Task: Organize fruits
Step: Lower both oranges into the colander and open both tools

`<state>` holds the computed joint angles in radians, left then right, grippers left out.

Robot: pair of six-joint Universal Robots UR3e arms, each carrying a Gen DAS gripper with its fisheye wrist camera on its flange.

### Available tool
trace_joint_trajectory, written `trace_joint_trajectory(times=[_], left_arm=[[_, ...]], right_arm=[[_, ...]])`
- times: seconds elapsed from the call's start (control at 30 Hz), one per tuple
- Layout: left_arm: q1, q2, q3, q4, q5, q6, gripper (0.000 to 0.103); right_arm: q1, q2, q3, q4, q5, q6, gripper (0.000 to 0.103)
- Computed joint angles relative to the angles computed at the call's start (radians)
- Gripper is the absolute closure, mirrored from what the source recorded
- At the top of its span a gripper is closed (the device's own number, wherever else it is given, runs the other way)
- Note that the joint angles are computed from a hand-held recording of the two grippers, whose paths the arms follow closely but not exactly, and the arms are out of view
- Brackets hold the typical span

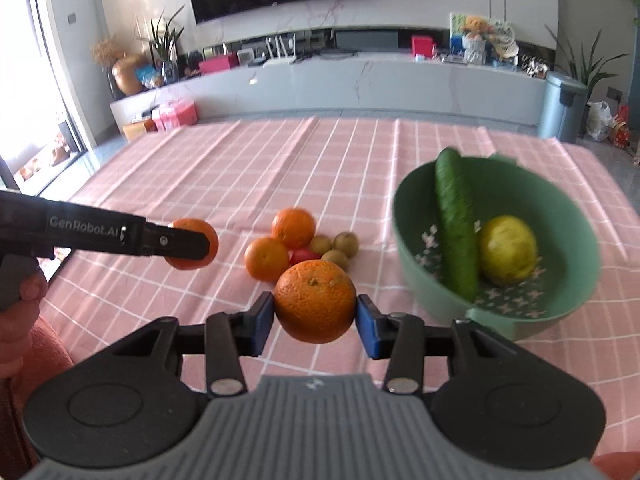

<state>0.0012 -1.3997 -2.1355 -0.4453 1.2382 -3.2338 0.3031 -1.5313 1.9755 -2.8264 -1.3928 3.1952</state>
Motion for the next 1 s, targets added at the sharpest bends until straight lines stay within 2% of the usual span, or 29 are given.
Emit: trace_joint_trajectory(times=[0.27,0.5,0.67,0.8,1.0], left_arm=[[-0.159,-0.127,0.194,-0.004,0.012,-0.020,0.056],[-0.243,-0.348,0.480,-0.100,-0.018,-0.019,0.056],[-0.264,-0.500,0.668,-0.211,-0.056,-0.021,0.056],[-0.288,-0.629,0.862,-0.364,-0.046,-0.003,0.056],[-0.302,-0.778,1.077,-0.524,-0.069,0.021,0.056]], right_arm=[[-0.142,-0.196,0.066,0.109,0.067,-0.106,0.062],[-0.357,-0.256,-0.016,0.368,0.212,-0.270,0.062],[-0.421,-0.163,-0.155,0.513,0.224,-0.385,0.062],[-0.431,-0.041,-0.299,0.615,0.204,-0.456,0.062],[-0.423,0.171,-0.568,0.863,0.196,-0.536,0.062]])
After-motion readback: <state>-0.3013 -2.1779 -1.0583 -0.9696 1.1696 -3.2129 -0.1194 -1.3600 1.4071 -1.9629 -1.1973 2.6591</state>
